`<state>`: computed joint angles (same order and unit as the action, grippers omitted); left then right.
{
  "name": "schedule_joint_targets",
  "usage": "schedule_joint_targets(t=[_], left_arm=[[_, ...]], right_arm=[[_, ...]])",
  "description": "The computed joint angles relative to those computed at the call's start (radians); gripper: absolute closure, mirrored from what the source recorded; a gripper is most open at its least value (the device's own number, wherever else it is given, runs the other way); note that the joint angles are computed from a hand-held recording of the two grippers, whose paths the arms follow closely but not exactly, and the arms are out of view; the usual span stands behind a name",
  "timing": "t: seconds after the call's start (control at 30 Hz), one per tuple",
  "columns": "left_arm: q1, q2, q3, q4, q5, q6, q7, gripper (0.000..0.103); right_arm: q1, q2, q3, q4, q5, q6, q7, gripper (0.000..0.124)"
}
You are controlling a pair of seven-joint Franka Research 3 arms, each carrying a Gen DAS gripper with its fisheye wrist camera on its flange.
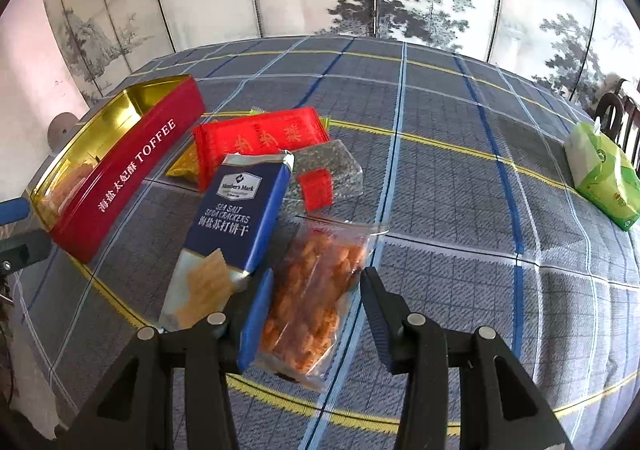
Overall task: Organize snacks
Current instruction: 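Move the right tool to the clear bag of orange peanuts and grasp it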
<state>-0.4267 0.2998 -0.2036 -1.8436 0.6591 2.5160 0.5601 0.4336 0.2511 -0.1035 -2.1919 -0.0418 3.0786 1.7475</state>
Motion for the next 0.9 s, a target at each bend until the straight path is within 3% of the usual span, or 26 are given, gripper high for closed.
schedule_joint_targets(t=[0.13, 0.3, 0.4, 0.43, 0.63, 0.73, 0.9], left_arm=[[-0.008, 0.019, -0.003, 0.025, -0.006, -0.016, 0.013, 0.015], [-0.015, 0.034, -0.002, 0.041, -0.011, -0.026, 0.018, 0.015], [-0.019, 0.042, -0.001, 0.047, -0.015, -0.029, 0.022, 0.015], [-0.021, 0.044, -0.001, 0.051, -0.016, -0.031, 0.024, 0.015], [-0.028, 0.057, 0.000, 0.063, -0.021, -0.036, 0.037, 0.015], [-0.029, 0.063, -0.001, 0.070, -0.030, -0.031, 0.041, 0.015], [-0.038, 0.084, -0.002, 0.100, -0.038, -0.036, 0.060, 0.015]], right_arm=[[-0.008, 0.005, 0.008, 0.005, 0.019, -0.008, 0.006, 0.074], [-0.075, 0.007, 0.086, 0.002, 0.101, -0.006, -0.069, 0.074], [-0.076, 0.003, 0.086, -0.010, 0.124, 0.008, -0.088, 0.074], [-0.054, 0.001, 0.060, -0.012, 0.115, 0.008, -0.079, 0.074], [0.171, -0.013, -0.237, -0.048, -0.157, 0.031, 0.156, 0.074], [0.206, -0.017, -0.297, -0.051, -0.248, 0.021, 0.233, 0.074], [0.064, -0.029, -0.154, -0.048, -0.203, -0.007, 0.210, 0.074]])
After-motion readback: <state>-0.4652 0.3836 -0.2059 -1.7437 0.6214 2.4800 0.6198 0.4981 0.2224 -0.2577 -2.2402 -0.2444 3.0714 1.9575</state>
